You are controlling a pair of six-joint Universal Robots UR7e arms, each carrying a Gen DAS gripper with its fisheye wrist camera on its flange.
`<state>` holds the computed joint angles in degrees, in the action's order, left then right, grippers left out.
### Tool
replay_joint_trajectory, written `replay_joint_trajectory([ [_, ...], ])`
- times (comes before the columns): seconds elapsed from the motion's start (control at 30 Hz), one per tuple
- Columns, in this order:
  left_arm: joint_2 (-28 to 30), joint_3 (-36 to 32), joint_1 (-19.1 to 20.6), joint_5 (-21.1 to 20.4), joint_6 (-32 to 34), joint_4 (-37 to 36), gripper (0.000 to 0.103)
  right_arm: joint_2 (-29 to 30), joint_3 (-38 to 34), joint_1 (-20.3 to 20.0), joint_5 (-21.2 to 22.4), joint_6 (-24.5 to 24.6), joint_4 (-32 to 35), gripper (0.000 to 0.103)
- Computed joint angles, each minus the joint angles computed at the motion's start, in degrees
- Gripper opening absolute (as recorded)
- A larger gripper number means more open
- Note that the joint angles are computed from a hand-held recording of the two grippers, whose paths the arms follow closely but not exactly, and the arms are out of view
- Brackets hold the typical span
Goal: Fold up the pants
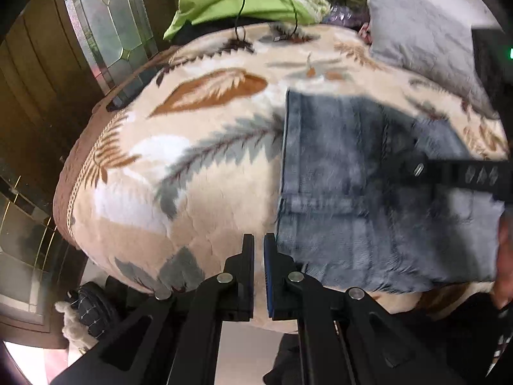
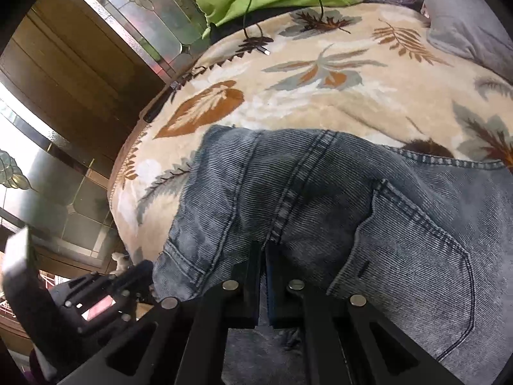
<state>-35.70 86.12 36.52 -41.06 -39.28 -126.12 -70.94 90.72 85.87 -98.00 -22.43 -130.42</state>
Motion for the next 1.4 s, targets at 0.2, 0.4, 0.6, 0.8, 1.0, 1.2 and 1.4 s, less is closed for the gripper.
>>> replay_joint_trajectory([
  [0.2, 2.6, -3.4, 1.3, -4.9, 8.5, -6.7, 0.005, -3.0, 4.1, 0.7, 0.3, -2.0, -0.8, 0.005],
  [0.4, 6.6, -5.9, 1.5, -5.2, 14.9, -7.8, 0.001, -7.5, 8.8, -1.3, -0.7, -0.9, -1.7, 0.005],
  [0.6, 6.0, -6.6, 1.5, -5.4, 14.7, -5.1, 0.002, -11.0, 11.1, -5.2, 4.5, -1.8, 0.8, 0.005],
  [0.8, 6.0, -7.9, -1.7, -5.7, 16.8, -5.5, 0.002, -18.0, 13.9, -8.4, 4.4, -4.6, -4.2, 0.005],
  [1.0, 13.9, -17.7, -4.6, -14.2, 20.4, -1.3, 0.004, -25.1, 16.6, -17.2, -0.4, -5.2, -12.3, 0.005],
  [1.2, 24.7, -30.8, -8.1, -20.3, 26.9, 3.0, 0.037, -33.4, 17.1, -33.6, 4.2, -2.3, -15.3, 0.005],
  [1.4, 37.1, -49.7, -9.9, -23.8, 30.0, 11.7, 0.056, -37.2, 14.9, -49.9, 15.4, 0.3, -13.1, 0.005],
])
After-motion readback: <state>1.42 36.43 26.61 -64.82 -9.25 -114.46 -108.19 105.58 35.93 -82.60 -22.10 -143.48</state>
